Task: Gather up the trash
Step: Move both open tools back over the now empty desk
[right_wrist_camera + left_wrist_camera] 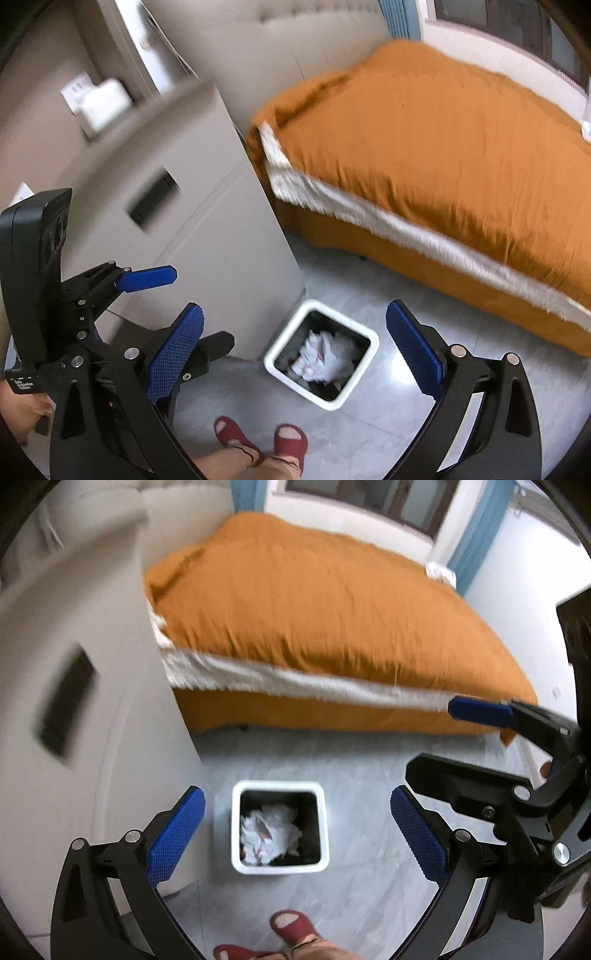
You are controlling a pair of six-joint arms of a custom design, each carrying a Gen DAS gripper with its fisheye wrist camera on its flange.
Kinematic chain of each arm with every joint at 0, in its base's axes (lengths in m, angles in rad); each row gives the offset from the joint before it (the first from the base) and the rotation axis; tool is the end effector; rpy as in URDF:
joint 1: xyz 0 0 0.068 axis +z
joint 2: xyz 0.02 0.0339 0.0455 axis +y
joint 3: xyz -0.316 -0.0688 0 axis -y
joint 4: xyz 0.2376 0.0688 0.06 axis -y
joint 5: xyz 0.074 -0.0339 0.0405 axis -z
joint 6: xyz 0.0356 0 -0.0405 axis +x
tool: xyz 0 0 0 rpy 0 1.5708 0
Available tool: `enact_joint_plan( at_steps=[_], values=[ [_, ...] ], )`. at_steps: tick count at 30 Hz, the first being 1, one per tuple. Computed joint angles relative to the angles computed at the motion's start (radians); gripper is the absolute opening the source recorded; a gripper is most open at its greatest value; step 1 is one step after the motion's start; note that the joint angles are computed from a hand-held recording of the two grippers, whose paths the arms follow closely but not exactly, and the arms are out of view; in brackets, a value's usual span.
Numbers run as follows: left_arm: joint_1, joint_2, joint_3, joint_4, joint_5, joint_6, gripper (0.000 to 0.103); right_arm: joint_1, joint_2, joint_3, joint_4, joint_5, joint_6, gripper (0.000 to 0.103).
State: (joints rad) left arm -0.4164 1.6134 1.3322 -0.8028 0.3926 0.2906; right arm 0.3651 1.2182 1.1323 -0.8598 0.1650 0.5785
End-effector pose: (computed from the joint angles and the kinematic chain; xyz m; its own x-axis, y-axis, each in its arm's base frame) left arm 0.2948 -0.1453 0.3264 -0.6204 0.5639 -0.5451 0.7465 0.6378 -0.1899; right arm 0.2044 0.0719 0.3610 -0.7777 0.2801 -0.5628 0.1944 0.9585 0.2084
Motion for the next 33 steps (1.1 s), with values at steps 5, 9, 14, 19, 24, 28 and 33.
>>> enact_joint_plan(
  at_steps=[5, 9, 14, 19, 24, 28, 33],
  values=[
    [0.032, -0.060, 0.190, -0.152, -0.032, -0.015, 0.098, 0.038, 0.015, 0.209, -0.090, 0.020, -0.015, 0.098],
    [0.068, -0.098, 0.299, -0.230, -0.071, 0.008, 0.098, 0.065, 0.047, 0.365, -0.130, 0.037, -0.039, 0.098],
    [0.139, -0.118, 0.433, -0.352, -0.071, 0.022, 0.098, 0.079, 0.108, 0.501, -0.127, -0.021, -0.051, 0.098],
    [0.234, -0.149, 0.543, -0.432, -0.070, 0.007, 0.098, 0.127, 0.208, 0.687, -0.140, -0.059, -0.112, 0.098],
    [0.383, -0.164, 0.662, -0.480, -0.071, -0.009, 0.098, 0.212, 0.333, 0.873, -0.153, -0.062, -0.204, 0.098],
    [0.527, -0.160, 0.744, -0.526, -0.054, -0.009, 0.098, 0.265, 0.432, 1.007, -0.165, -0.104, -0.241, 0.098],
    [0.755, -0.156, 0.819, -0.581, -0.002, 0.038, 0.098, 0.344, 0.621, 1.308, -0.266, -0.125, -0.293, 0.098]
  ],
)
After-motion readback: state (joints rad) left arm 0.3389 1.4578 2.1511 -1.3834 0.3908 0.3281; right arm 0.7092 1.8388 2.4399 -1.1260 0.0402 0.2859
